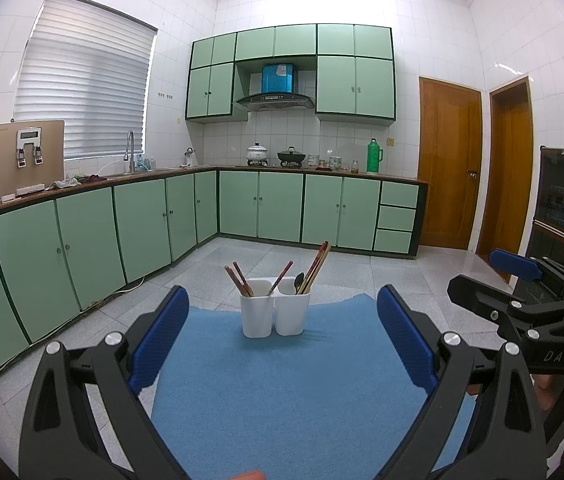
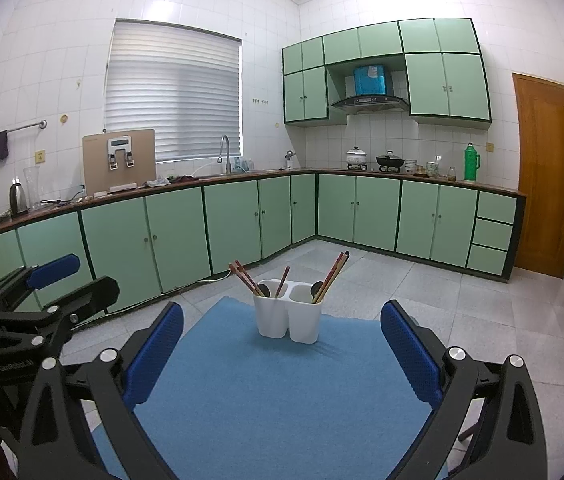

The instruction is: Organize utensils

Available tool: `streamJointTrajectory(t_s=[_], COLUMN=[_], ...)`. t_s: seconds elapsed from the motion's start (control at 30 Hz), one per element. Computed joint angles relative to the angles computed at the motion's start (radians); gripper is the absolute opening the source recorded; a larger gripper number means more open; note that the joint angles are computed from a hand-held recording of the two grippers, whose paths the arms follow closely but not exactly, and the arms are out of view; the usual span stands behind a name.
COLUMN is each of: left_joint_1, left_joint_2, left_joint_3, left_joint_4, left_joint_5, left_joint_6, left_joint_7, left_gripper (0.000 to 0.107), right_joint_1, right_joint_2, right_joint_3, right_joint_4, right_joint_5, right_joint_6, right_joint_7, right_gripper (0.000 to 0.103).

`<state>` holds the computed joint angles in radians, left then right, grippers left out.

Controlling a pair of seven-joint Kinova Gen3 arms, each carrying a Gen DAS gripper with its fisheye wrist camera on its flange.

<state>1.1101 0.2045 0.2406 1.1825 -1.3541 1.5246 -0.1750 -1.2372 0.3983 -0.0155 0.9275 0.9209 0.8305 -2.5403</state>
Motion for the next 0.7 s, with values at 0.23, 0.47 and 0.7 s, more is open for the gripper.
streamJointTrajectory(t_s=[0.23, 0.47, 0.7], left_joint_1=[-0.002, -0.007, -0.018], left_joint_2=[-0.004, -0.005, -0.014], left_joint_3=[0.001, 0.003, 0.009], left_joint_4=[0.007, 0.008, 0.026], left_joint_5=[0.003, 0.005, 0.009], left_joint_6=[-0.003, -0.007, -0.017], left_joint_7=[0.005, 0.003, 0.017], left_gripper=[0.092, 0.092, 0.092], right_joint_1=[-0.004, 0.002, 0.006], right_joint_2=[0.002, 0.000, 0.003], right_joint_3=[0.000, -0.001, -0.001], right_joint_4=[0.001, 0.003, -0.004], right_joint_5=[-0.001, -0.006, -0.015], right_joint_6=[0.002, -0.001, -0.002], right_joint_7=[-0.002, 0.004, 0.014], right_gripper=[0.097, 0.097, 0.097])
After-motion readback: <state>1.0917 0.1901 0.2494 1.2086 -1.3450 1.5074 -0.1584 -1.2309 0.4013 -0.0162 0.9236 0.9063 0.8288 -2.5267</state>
